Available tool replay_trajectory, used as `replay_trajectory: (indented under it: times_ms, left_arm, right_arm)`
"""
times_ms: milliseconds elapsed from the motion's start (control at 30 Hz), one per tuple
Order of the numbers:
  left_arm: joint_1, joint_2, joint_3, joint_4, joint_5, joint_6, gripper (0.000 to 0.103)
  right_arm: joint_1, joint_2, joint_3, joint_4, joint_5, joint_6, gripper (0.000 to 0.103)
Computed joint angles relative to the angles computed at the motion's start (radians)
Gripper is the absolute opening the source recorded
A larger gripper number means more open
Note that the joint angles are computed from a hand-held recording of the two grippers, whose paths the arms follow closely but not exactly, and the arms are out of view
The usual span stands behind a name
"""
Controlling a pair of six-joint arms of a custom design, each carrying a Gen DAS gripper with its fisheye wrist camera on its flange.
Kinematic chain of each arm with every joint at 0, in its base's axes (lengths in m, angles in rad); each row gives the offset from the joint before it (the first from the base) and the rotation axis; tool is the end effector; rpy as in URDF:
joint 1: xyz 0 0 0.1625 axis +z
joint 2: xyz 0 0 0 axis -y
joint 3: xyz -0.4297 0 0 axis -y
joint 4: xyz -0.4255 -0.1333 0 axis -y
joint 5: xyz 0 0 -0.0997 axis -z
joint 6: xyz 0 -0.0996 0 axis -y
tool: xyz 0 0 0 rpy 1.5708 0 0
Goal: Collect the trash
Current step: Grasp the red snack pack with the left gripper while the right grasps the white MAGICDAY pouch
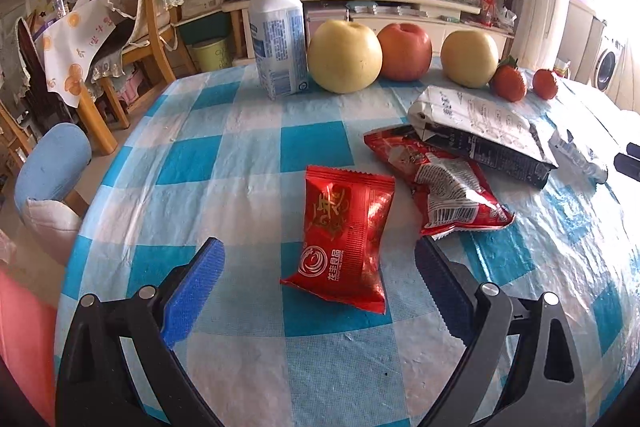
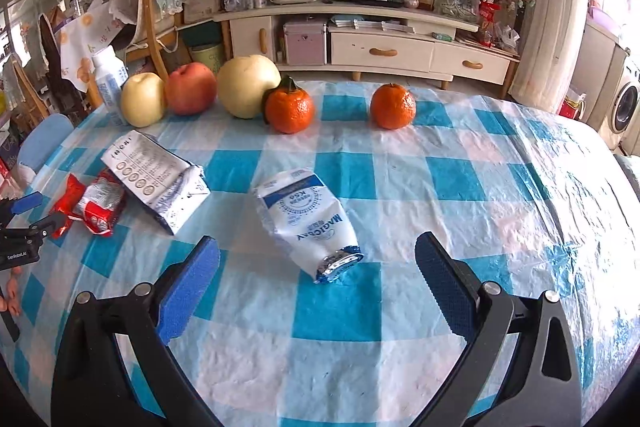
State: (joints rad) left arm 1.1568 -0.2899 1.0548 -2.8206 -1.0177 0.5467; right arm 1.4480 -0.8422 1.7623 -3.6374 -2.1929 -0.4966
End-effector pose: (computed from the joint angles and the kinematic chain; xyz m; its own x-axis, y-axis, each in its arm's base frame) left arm -0.1706 -0.8496 -0.0378 -0.5646 0.5220 -0.6393 0.7602 0.6305 -0.1566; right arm -0.0060 -0.6629 0.2021 -0.6759 0.3563 0.6451 -0.3089 0.6578 -0.6870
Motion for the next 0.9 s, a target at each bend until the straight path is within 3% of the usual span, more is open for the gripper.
replay_trajectory:
  times_ms: [133,200,400,433,500,600,700,900]
  left_arm:
    - [-0.002,0.015,-0.026,0.040,0.025,-0.007,0.093]
    - [-0.002,0.020,-0.038,0.071,0.029,-0.011,0.076]
    - [-0.003,0.021,-0.041,0.082,0.001,-0.012,0.060]
    - [-0.004,0.021,-0.041,0.083,-0.003,-0.010,0.058]
    - [-0.006,0.020,-0.037,0.083,-0.013,-0.005,0.049]
    - [-0.008,0.018,-0.030,0.079,-0.015,-0.001,0.045]
    - [-0.007,0.013,-0.025,0.084,-0.027,-0.019,0.044]
    - [-0.007,-0.007,0.004,0.074,-0.049,-0.034,0.043]
  right_arm:
    - [-0.013,0.020,-0.042,0.055,-0.002,-0.022,0.099]
    - [-0.018,0.029,-0.062,0.079,0.000,-0.030,0.099]
    - [-0.027,0.053,-0.111,0.141,-0.016,-0.043,0.097]
    - [-0.030,0.054,-0.116,0.151,-0.015,-0.042,0.093]
    - [-0.035,0.056,-0.125,0.186,-0.015,-0.031,0.075]
    - [-0.037,0.054,-0.126,0.192,-0.003,-0.023,0.071]
    - [-0.037,0.047,-0.120,0.209,0.017,-0.012,0.057]
    - [-0.030,0.034,-0.100,0.206,0.044,0.001,0.053]
